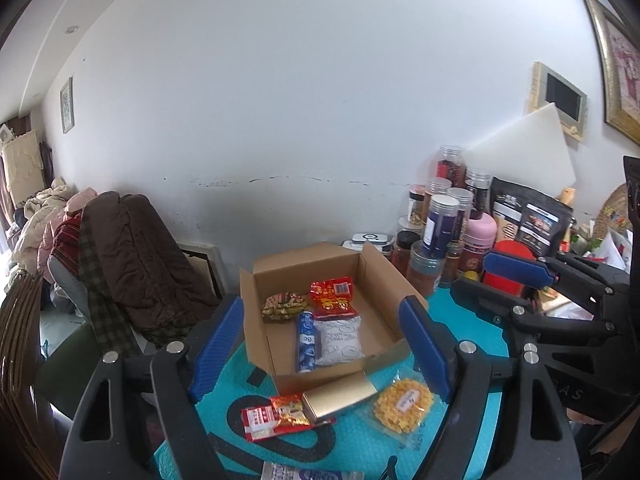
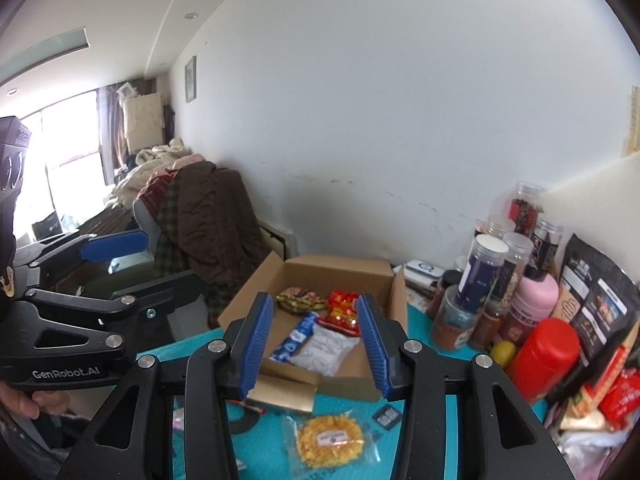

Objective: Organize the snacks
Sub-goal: 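Withdraw both tools from the box toward the snacks on the table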

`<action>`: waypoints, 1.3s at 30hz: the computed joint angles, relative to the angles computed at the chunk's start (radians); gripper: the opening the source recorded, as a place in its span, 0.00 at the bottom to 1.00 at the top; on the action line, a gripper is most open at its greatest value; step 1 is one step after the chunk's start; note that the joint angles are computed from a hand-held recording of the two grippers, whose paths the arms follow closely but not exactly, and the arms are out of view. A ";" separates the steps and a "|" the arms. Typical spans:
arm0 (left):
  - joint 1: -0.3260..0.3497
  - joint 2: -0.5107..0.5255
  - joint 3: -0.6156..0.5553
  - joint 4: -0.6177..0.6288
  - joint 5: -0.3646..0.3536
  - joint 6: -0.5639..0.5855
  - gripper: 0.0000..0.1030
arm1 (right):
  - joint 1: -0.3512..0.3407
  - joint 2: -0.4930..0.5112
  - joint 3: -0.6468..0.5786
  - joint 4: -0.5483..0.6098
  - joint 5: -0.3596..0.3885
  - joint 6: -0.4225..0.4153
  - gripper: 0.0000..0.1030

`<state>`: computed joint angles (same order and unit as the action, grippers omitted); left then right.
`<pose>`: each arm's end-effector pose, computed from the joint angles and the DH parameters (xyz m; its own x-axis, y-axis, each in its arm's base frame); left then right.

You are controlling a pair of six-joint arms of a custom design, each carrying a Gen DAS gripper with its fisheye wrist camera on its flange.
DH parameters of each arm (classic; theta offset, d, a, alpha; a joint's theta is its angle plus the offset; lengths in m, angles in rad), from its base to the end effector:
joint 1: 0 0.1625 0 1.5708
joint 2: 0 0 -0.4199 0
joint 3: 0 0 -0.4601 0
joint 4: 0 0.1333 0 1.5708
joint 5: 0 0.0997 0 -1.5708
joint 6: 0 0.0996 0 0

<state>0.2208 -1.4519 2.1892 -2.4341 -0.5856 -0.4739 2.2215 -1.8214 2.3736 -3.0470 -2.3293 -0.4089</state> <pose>-0.4368 -0.3197 0.2280 -0.6404 0.3603 -0.6783 0.7594 0.4290 -0.4891 0.2971 -0.2833 0.3639 -0.6899 -0.1933 0.6976 -0.6968 0.4388 -0.5674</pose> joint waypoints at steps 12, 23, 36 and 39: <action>-0.076 -0.110 0.101 0.130 -0.053 -0.123 0.78 | 0.056 -0.082 0.107 0.043 -0.047 0.107 0.48; -0.132 -0.202 0.198 0.224 -0.109 -0.223 0.78 | 0.062 -0.145 0.198 0.107 -0.034 0.203 0.48; -0.101 -0.279 0.280 0.265 -0.170 -0.338 0.78 | 0.008 -0.177 0.272 0.139 0.013 0.256 0.48; -0.066 -0.279 0.299 0.235 -0.214 -0.345 0.78 | -0.025 -0.180 0.289 0.138 0.026 0.257 0.48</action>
